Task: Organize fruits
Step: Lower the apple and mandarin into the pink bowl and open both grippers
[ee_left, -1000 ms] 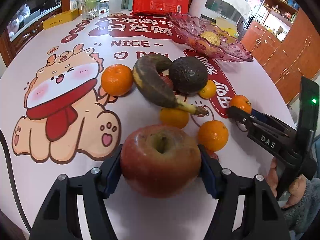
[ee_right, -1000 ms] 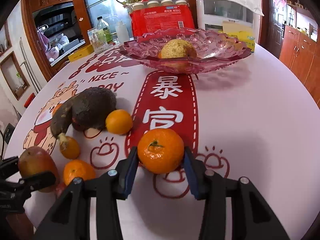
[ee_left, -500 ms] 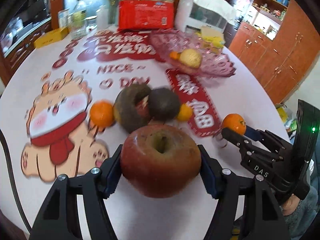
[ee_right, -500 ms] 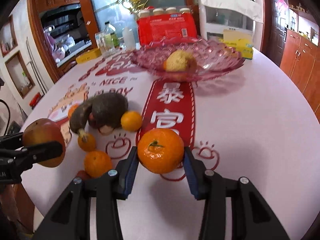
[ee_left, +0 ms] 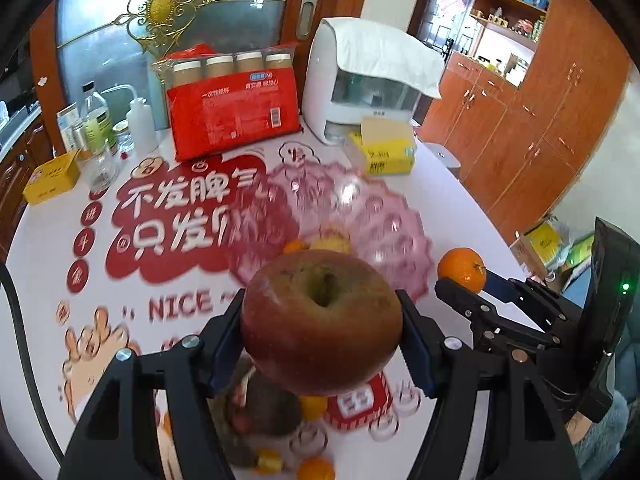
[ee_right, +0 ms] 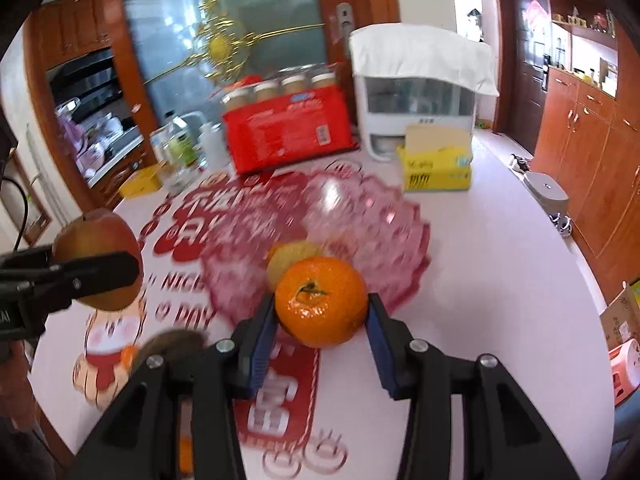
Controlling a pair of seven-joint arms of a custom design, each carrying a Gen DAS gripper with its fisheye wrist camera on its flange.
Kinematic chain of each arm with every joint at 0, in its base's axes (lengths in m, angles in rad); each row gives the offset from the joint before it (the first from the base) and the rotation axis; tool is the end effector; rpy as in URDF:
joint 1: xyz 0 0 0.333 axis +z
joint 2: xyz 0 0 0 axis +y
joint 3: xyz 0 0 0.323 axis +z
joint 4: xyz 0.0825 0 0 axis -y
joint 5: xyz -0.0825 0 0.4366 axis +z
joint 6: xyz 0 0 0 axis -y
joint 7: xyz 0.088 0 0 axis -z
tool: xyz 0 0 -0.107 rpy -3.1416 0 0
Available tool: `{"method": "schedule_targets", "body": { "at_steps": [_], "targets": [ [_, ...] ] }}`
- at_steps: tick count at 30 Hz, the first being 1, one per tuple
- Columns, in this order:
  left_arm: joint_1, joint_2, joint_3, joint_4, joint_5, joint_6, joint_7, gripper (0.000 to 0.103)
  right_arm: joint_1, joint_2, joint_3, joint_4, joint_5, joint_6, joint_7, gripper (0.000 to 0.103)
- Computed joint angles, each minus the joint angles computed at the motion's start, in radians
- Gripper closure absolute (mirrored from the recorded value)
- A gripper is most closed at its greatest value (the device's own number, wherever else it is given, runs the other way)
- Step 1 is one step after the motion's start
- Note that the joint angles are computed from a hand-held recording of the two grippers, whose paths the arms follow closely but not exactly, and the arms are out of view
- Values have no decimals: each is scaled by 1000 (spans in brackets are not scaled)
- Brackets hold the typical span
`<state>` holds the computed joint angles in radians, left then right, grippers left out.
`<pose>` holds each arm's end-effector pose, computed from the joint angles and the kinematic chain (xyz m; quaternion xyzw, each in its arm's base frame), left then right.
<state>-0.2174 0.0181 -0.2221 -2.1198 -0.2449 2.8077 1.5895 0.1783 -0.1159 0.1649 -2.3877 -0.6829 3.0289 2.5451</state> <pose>0.5803 -0.2594 0.4593 -0.5768 0.7449 -0.3160 0.1123 0.5093 0.2335 0.4128 -0.6618 0.6447 -0.2084 0.3209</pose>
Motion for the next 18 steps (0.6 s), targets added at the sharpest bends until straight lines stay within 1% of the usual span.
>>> {"method": "schedule_targets", "body": {
  "at_steps": [2, 4, 6, 8, 13, 18],
  "targets": [
    [3, 64, 1, 71, 5, -19, -13, 36, 16, 43, -27, 51, 77, -14, -70, 59],
    [9, 132, -2, 141, 4, -48, -25, 36, 28, 95, -48, 108, 115, -42, -103, 59],
    [6, 206, 3, 207, 43, -67, -62, 36, 45, 140, -70, 152, 133, -63, -119, 59],
    [-3, 259, 13, 245, 99, -73, -106, 36, 64, 196, -92, 199, 168, -92, -150, 59],
    [-29, 332, 41, 280, 220, -65, -213, 36, 104, 295, -124, 257, 289, -136, -244, 59],
    [-26, 359, 40, 288, 273, -45, -243, 36, 148, 348, -157, 287, 317, -161, -280, 59]
  ]
}}
